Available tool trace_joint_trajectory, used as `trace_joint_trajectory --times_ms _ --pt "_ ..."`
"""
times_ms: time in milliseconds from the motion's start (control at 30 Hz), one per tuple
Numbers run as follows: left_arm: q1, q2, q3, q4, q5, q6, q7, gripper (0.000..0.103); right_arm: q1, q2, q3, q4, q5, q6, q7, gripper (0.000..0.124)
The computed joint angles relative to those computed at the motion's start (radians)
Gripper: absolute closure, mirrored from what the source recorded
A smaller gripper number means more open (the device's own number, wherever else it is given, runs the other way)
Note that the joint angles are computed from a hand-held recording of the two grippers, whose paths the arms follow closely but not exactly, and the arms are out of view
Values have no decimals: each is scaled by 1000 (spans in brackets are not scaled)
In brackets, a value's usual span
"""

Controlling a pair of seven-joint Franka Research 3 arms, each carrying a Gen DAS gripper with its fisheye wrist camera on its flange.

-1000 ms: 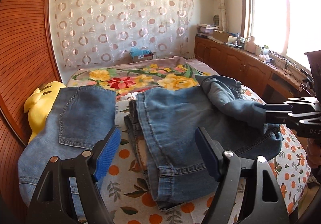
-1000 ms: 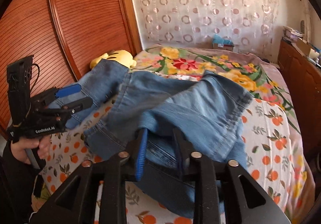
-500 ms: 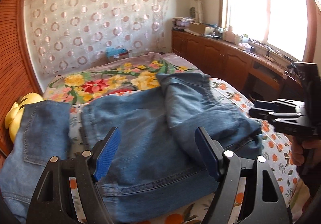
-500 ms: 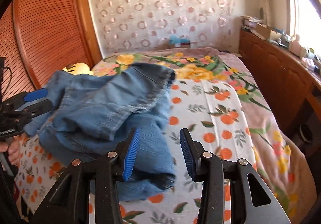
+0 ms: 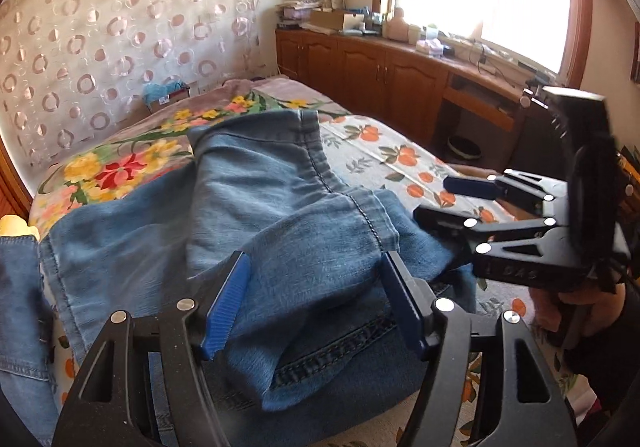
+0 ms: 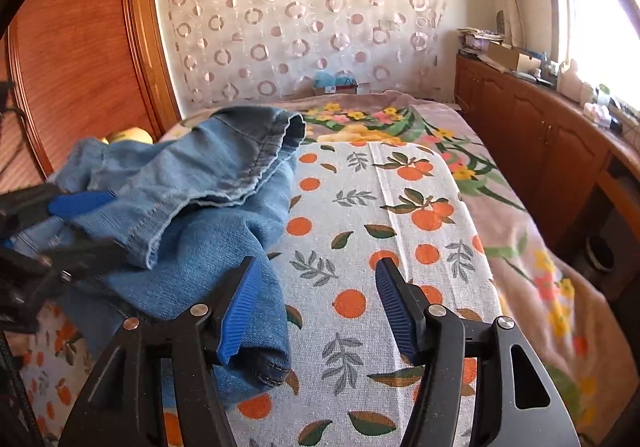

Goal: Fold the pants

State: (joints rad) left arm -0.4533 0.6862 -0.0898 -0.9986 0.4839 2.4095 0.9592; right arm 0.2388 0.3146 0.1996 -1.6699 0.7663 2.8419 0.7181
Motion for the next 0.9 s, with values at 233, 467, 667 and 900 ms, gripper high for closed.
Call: trace_joint_trajectory --times_ms 233,467,667,900 --pt "7 40 -11 69 -50 -57 63 89 -20 -57 7 -61 131 -25 -52 61" --pt "9 -164 54 -220 78 90 -167 97 -22 -6 -20 -5 146 -52 -49 60" --pt "42 -363 64 -474 229 126 -394 97 -22 51 -14 61 91 -48 -13 60" --pt "113 -419 -15 -592 235 92 -463 93 -28 54 -4 58 54 -31 4 60"
